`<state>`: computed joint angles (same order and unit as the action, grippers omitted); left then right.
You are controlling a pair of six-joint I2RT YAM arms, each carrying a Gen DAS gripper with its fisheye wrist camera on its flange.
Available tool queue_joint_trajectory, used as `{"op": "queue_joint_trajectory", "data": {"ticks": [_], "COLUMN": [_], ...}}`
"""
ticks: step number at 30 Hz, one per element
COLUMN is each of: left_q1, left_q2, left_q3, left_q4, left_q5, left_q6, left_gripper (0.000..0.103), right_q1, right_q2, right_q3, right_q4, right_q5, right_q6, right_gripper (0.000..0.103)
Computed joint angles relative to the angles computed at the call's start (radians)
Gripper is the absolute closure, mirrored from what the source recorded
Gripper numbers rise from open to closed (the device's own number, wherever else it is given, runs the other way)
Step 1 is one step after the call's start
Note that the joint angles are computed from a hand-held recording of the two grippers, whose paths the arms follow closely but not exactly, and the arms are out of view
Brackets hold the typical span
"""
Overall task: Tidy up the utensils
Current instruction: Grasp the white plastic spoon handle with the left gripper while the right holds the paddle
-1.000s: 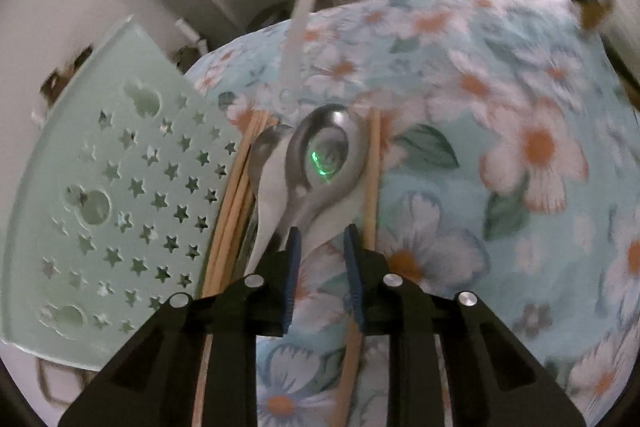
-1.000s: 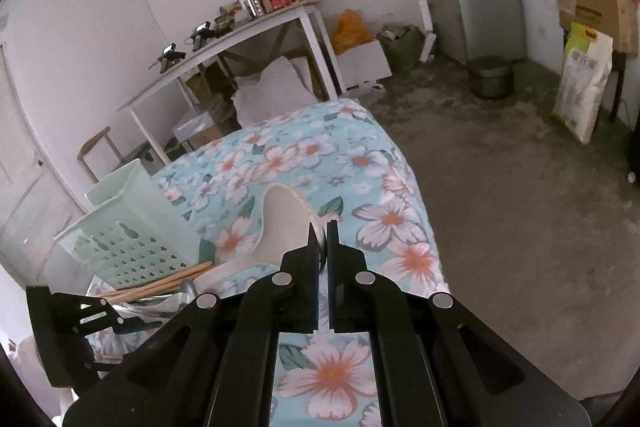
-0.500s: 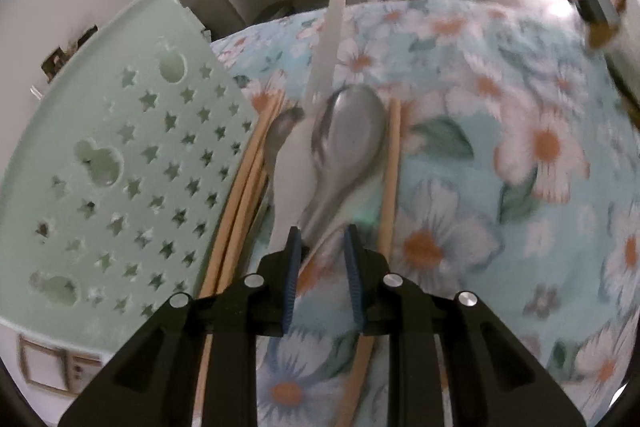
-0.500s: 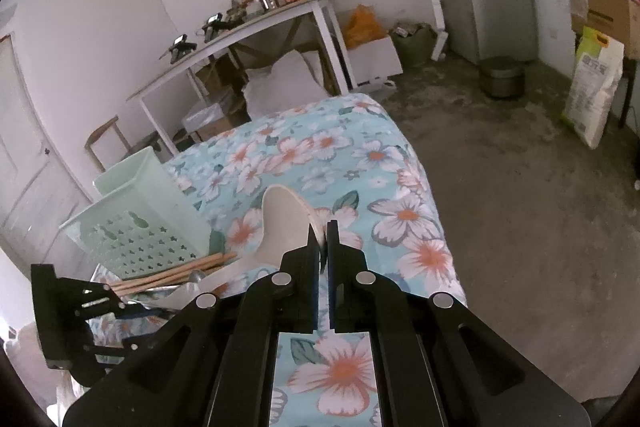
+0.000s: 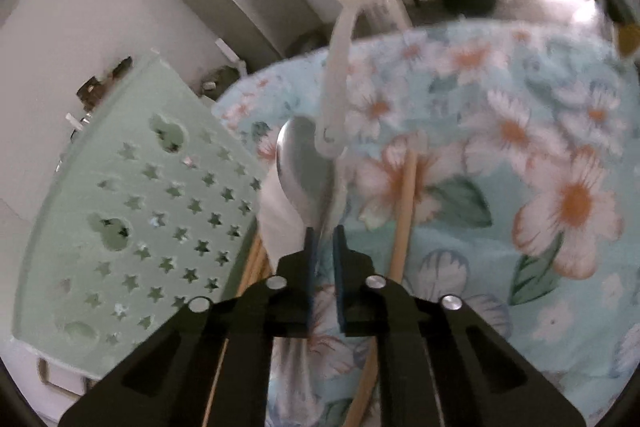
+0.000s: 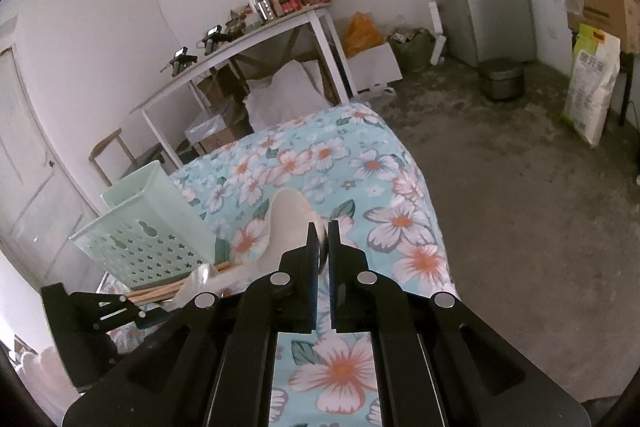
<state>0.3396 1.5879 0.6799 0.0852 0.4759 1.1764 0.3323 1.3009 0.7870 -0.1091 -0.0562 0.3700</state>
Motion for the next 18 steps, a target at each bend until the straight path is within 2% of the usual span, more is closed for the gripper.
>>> {"op": "queue_joint_trajectory", "data": {"ticks": [1, 2, 5, 8, 11, 14, 17, 18], "left_q1": [0.024, 0.026, 0.064, 0.119, 0.197, 0.301, 0.37, 0.383], "left_q2": [-0.009, -0.025, -0.028, 0.004, 0.128, 0.33, 0.461, 0.461], "left_q3": [0.025, 0.022, 0.084, 0.179, 0.395, 0.67, 0.819, 0.821], "left_q4": [-0.059, -0.063, -0.173, -0.323, -0.638, -1.077, -1.207, -1.191], "left_q5": [0.021, 0.036, 0.084, 0.146, 0.266, 0.387, 0.394, 0.385], "left_q6": [0.007, -0.023, -0.063, -0.095, -0.113, -0.101, -0.181, -0.21], "left_gripper": [0.098, 0.099, 0.099, 0.1, 0.1, 0.101, 0.1, 0.101], "right_q1": [0.0, 0.003, 0.004, -0.009, -0.016, -0.023, -0.027, -0.027], "right_q2": [-0.002, -0.003, -0.007, -0.008, 0.0, 0.012, 0.016, 0.017], "right_q3": [-0.002, -0.002, -0.012, -0.011, -0.005, 0.001, 0.003, 0.003], "right_q4": [0.001, 0.001, 0.009, 0.003, -0.004, -0.008, -0.007, -0.008], "right_q5": [0.0, 0.006, 0.013, 0.0, 0.0, -0.014, -0.024, -0.022], "right_q6": [0.002, 0.001, 0.004, 0.009, 0.007, 0.009, 0.009, 0.008], "right_gripper": [0.1, 0.1, 0.1, 0.1, 0.1, 0.1, 0.1, 0.1]}}
